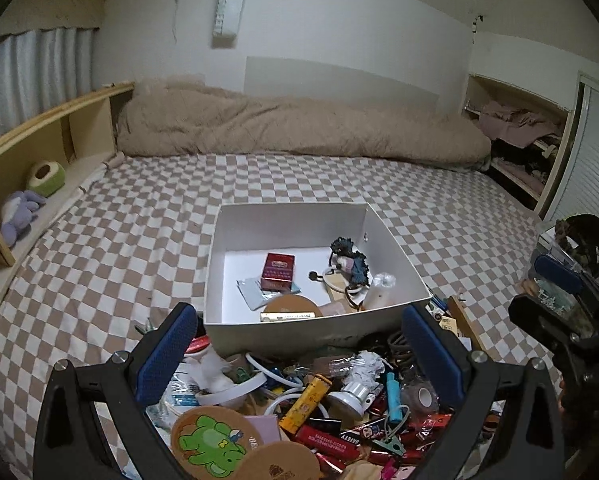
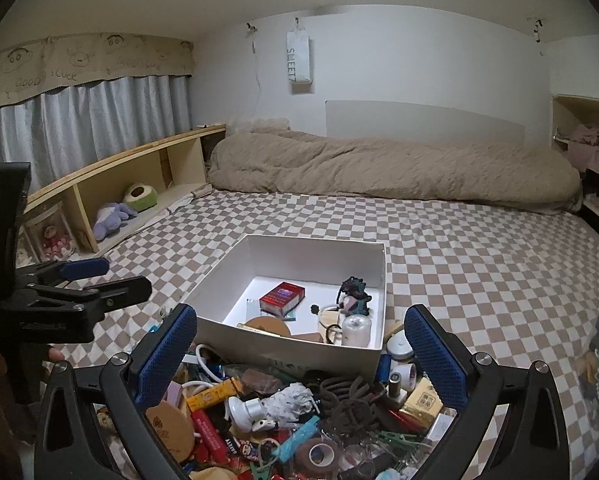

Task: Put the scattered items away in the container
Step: 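Raise both tools back from the box above the item pile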

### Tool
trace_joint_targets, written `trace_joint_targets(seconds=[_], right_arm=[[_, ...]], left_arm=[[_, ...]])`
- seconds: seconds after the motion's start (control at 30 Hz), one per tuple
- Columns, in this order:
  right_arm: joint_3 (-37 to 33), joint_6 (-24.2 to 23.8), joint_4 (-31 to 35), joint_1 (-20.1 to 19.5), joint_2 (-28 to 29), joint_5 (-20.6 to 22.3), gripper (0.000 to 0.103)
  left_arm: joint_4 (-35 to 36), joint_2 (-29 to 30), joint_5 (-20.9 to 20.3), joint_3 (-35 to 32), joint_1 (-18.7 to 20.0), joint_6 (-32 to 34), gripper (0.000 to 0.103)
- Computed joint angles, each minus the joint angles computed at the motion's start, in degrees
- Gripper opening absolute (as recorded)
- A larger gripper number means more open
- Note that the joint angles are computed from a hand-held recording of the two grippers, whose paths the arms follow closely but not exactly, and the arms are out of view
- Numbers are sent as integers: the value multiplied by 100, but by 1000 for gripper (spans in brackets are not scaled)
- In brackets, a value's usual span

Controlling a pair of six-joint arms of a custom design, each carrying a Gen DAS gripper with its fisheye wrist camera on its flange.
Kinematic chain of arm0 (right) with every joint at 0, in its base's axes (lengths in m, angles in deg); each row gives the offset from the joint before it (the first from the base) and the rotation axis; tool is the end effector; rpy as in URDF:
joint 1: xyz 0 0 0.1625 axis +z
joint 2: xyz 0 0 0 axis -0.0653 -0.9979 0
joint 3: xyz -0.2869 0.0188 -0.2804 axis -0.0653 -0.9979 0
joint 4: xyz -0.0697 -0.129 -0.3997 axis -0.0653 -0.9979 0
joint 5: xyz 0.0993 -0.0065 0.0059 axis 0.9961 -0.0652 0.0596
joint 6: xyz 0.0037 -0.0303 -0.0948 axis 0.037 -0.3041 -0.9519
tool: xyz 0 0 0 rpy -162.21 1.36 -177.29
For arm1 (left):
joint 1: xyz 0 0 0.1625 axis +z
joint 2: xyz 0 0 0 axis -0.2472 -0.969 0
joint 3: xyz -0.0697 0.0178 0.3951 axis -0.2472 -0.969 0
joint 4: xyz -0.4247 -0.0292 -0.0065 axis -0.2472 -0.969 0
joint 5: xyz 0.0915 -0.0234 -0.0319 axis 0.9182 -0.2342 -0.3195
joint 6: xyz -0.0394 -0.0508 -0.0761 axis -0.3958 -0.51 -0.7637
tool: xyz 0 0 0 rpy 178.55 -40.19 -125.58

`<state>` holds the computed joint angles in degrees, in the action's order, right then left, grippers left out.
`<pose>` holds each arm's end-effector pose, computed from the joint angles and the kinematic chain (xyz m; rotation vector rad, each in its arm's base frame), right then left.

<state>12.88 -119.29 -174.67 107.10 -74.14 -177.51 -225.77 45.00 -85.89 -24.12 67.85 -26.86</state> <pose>0.3044 -0.8169 0.2444 0.8913 -2.3239 1.1366 -0.3090 -0.7844 0.2711 0.2409 2.1652 -1.1658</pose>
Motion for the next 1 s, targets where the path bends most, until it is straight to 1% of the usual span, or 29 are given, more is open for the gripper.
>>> trace_joint_targets(seconds=[0.23, 0.37, 0.57, 0.7, 1.0], right_arm=[[368, -47, -322, 25, -147, -22, 103], [553, -19, -443, 23, -224, -80, 103], [837, 4, -646, 18, -346, -189, 103], [991, 52, -699, 6, -430, -179, 103], [1202, 22, -907, -1, -514, -273, 103]], left_arm=[[-466, -173, 214, 492, -118, 226, 103], [-479, -319, 64, 737, -146, 78, 103], [-668, -289, 364, 842, -221, 153, 103], [-605, -352, 233, 963, -229, 36, 103], [-527, -351, 231, 1058, -256, -41, 103]])
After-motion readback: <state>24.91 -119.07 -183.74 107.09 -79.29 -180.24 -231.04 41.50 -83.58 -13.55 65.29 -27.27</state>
